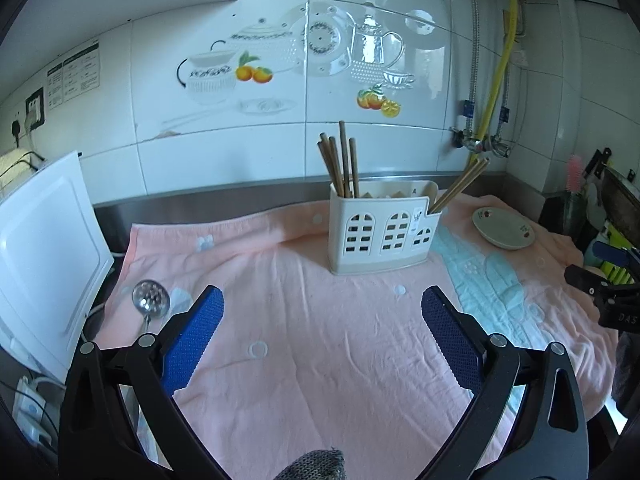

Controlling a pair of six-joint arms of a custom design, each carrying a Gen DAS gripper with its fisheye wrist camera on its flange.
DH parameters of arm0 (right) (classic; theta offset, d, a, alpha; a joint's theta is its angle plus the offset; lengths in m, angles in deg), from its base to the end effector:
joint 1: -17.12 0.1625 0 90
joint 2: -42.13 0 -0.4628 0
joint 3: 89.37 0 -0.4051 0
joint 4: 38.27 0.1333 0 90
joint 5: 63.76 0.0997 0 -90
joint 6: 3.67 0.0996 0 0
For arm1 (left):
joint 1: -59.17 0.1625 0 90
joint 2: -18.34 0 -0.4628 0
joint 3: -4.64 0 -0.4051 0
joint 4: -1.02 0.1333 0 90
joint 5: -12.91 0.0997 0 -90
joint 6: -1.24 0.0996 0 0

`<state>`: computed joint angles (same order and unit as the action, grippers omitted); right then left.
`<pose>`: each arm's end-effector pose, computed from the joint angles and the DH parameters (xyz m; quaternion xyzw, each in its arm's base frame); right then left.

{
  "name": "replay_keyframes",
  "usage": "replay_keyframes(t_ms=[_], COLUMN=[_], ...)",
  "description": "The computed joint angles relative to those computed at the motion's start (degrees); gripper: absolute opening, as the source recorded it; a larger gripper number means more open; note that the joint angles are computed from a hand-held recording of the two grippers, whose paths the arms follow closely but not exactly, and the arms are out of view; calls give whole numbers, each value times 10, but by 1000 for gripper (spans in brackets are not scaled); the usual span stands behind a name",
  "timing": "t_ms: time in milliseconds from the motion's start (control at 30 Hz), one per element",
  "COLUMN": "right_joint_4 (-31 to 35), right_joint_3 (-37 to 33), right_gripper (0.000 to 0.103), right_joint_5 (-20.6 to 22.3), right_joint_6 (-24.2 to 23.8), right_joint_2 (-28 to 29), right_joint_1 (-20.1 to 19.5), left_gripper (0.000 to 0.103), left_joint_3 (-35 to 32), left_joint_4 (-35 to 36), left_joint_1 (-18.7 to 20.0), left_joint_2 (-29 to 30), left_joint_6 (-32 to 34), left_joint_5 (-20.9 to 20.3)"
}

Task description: Organize utensils

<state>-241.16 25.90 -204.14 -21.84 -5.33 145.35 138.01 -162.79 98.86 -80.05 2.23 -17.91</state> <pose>0.4041 -0.4216 0.1541 0.2512 -0.8137 0.4100 0.3267 -0.1481 -0.4073 0.4109 0.2070 0.8104 -0.4570 0.3026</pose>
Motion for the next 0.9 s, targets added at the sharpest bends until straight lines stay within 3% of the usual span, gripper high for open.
replay_keyframes(t_ms=[267,433,900], right_joint_4=[-26,-38,-30], right_joint_3=[25,25,33], right_gripper=[95,95,96], right_joint_5=[-7,-28,-15], right_joint_6=[20,1,15], right_joint_2=[-4,7,11], right_joint_1=[3,11,12], left_gripper=[98,98,98], left_joint_3=[20,31,40], left_joint_4=[14,28,56], left_joint_1=[-12,-20,-19], left_joint_2=[-24,-39,-57], left_joint_6=[-19,-36,-55], left_joint_5=[27,40,41])
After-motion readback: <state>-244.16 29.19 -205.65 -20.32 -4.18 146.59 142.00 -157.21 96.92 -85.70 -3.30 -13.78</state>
